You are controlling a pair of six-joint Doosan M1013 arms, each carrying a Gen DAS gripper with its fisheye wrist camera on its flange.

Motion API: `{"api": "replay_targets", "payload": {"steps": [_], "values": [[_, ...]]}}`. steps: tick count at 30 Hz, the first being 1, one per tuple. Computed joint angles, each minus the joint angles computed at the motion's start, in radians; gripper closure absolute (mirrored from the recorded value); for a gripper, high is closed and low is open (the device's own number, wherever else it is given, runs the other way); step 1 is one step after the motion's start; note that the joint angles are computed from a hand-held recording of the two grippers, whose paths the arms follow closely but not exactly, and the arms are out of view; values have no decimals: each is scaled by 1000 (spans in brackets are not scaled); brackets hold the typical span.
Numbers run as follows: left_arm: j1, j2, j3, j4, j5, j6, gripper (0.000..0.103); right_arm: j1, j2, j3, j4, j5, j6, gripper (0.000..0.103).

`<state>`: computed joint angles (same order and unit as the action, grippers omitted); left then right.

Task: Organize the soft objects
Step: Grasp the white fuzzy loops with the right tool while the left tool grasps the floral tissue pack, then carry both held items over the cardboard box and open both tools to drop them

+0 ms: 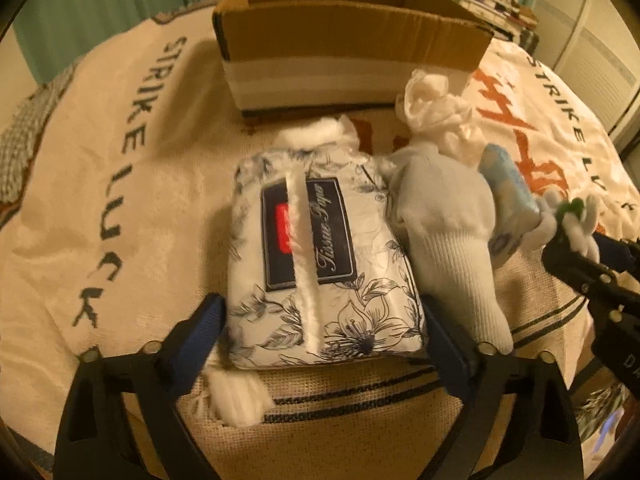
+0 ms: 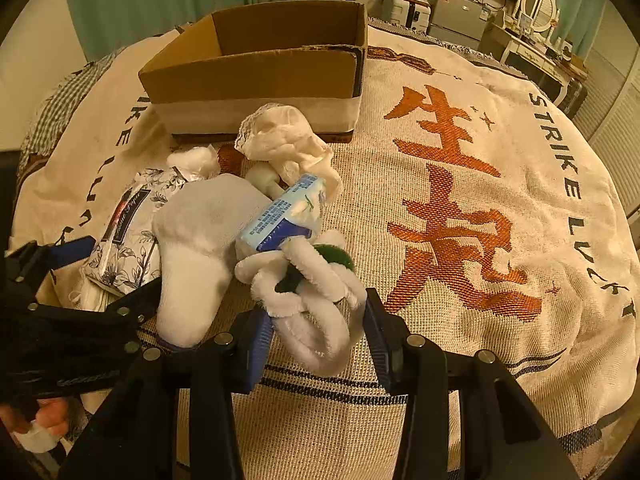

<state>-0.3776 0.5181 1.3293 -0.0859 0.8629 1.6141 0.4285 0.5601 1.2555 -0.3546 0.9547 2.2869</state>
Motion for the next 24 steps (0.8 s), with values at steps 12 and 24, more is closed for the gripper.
{"api": "replay_targets", "payload": {"steps": [12,24], "values": [[25,-66,55,-98,-69,83,31,14,-24,2,-49,-9,32,61],[46,-176,96,-206,-222,251,31,58,-102,6,-229,-86,154,61]]}}
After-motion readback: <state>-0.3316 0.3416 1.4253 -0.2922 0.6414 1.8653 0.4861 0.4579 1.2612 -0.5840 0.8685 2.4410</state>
